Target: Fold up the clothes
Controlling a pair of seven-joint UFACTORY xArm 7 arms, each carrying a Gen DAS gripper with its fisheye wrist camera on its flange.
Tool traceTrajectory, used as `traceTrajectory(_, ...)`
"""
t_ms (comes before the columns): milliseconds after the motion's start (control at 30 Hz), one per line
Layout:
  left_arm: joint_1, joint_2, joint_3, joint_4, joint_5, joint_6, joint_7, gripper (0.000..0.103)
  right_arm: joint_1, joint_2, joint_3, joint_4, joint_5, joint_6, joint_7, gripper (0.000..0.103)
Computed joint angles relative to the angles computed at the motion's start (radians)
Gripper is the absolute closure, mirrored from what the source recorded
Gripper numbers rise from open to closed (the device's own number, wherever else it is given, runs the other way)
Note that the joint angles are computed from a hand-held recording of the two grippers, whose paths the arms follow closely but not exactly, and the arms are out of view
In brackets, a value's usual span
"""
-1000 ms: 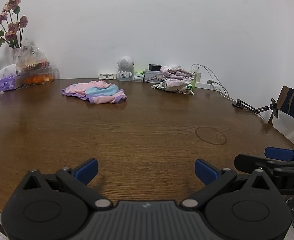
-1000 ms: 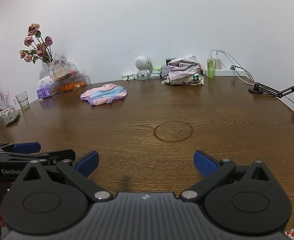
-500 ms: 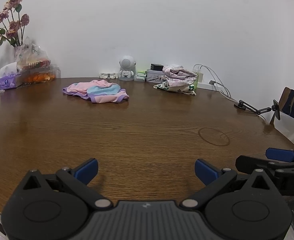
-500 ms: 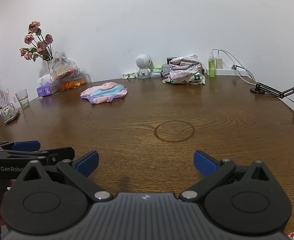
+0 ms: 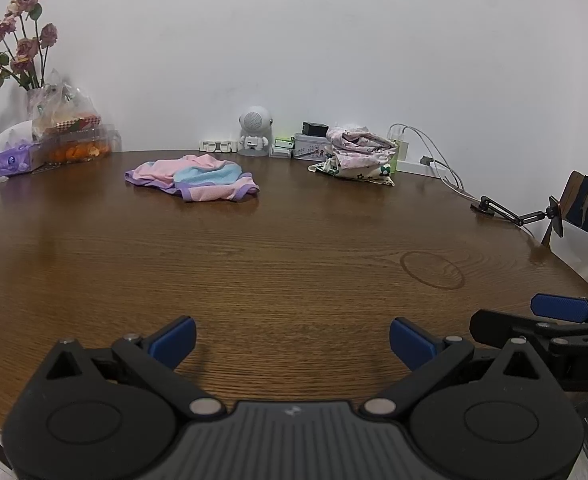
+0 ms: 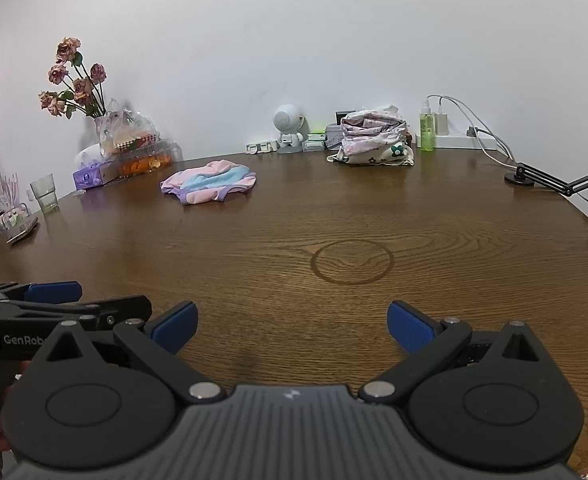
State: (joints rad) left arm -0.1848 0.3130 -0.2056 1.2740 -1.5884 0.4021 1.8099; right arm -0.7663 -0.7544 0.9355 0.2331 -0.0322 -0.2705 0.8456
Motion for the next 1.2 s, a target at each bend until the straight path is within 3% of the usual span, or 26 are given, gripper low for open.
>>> traceTrajectory(1000, -0.008, 0.003, 0.005, 0.003, -0.019, -0.012, 0.021, 0.0, -0.001, 0.006, -0.01, 0.022, -0.021, 0.029, 0.007, 0.0)
traceTrajectory(1200, -0.009, 0.037, 0.003, 0.064, 0.006, -0.031, 0.011, 0.0, -0.001, 0.095, -0.055, 0.067, -0.05, 0.005, -0.066, 0.0)
